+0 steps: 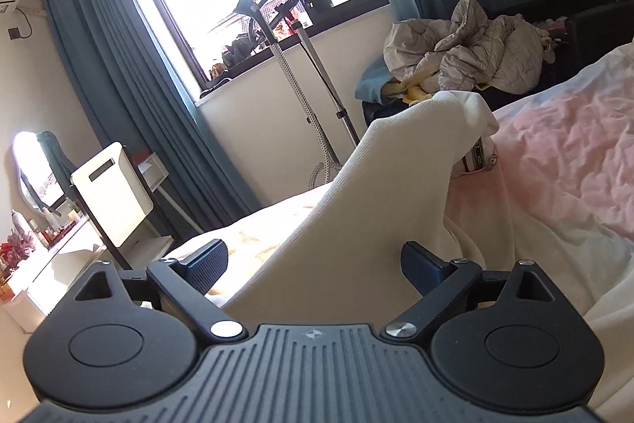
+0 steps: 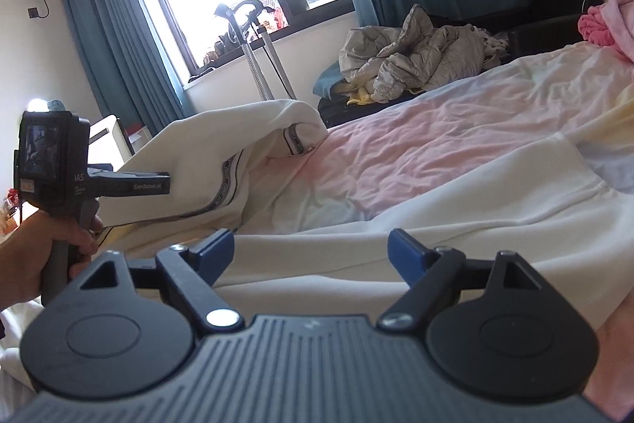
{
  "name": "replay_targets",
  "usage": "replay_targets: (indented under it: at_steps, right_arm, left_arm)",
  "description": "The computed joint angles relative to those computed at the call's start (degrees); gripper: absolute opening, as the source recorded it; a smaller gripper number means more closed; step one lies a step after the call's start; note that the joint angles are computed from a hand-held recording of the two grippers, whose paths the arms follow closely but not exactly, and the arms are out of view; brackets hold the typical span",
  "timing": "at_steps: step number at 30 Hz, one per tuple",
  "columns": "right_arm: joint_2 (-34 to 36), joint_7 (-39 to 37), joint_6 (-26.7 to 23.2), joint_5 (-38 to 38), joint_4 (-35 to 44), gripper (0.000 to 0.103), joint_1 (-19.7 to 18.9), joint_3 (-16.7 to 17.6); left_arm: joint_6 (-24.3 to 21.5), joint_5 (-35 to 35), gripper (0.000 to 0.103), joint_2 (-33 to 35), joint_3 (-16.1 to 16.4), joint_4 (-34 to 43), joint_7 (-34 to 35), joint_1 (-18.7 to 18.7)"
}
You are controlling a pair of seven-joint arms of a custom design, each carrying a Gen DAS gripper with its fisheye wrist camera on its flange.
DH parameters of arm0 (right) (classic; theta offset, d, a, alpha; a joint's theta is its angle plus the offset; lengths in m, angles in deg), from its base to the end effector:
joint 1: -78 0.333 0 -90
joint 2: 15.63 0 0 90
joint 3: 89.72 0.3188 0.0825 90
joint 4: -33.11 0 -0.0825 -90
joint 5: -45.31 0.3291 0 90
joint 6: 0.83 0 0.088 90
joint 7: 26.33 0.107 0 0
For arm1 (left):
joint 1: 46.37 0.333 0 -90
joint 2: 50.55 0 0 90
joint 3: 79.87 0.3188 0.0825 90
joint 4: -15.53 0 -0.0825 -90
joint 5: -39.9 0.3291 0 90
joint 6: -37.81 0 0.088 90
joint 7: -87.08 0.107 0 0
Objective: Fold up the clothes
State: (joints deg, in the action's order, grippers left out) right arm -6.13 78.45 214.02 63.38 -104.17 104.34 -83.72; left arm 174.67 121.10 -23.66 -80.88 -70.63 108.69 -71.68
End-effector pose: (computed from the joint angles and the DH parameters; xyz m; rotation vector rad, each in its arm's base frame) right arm 0.4542 0.2355 0.4415 -1.3550 1.4760 -0.4745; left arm 0.6141 -0.2912 0.4717 -1.2693 1.5374 -0.4292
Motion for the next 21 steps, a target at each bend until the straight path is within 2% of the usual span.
replay_targets:
  at_steps: [4, 6, 7, 9, 10, 11, 12, 15, 18, 21]
  right_arm:
    - [2.25, 8.38, -1.01, -7.62, 1.62, 0.085, -4.00, 0.87]
    - [3.67, 7.72, -1.68, -7.40, 3.10, 0.085, -3.54, -0.03]
    - [4.33, 6.67, -2.15, -6.32, 3.85, 0.085, -2.86, -0.68]
    - [5.48, 5.00, -3.18, -4.45, 5.20, 0.085, -1.85, -1.65]
    - [5.82, 4.83, -3.83, -4.06, 5.62, 0.085, -1.77, -1.80]
    - [6.10, 4.98, -4.10, -4.04, 5.87, 0.085, -1.88, -1.77]
    - [6.28, 5.11, -3.96, -4.08, 5.95, 0.085, -1.95, -1.74]
    - [6.43, 0.34, -3.79, -0.13, 6.34, 0.085, 1.16, -3.79]
    - [6.13, -1.36, -3.80, 0.74, 5.88, 0.085, 1.29, -3.41]
    - [5.30, -1.29, -3.62, 0.28, 4.93, 0.084, 0.77, -2.53]
  left_arm:
    - [-3.56, -6.68, 0.097, 9.30, 0.63, 12.64, 7.87, -0.13]
    - [-5.00, -11.99, 0.097, 12.84, 0.88, 18.19, 9.30, 0.15]
    - [-4.66, -12.95, 0.091, 13.46, 1.47, 19.14, 8.92, 0.01]
    - [-2.53, -15.35, 0.058, 13.56, 2.03, 19.33, 8.52, 0.33]
    - [-2.24, -17.30, 0.022, 13.04, 2.06, 18.84, 8.00, 0.44]
    - [-1.72, -20.08, 0.006, 12.50, 3.36, 18.26, 7.56, -0.26]
    - [-0.16, -19.94, 0.006, 10.52, 2.68, 15.67, 4.13, 0.40]
    - [7.47, -15.56, 0.004, 2.52, 4.92, 5.17, -7.00, -0.96]
    - [12.81, -12.75, 0.004, -6.19, 3.14, -5.02, -15.50, 0.23]
    - [18.89, -4.00, 0.003, -17.25, 2.24, -17.39, -28.72, 1.27]
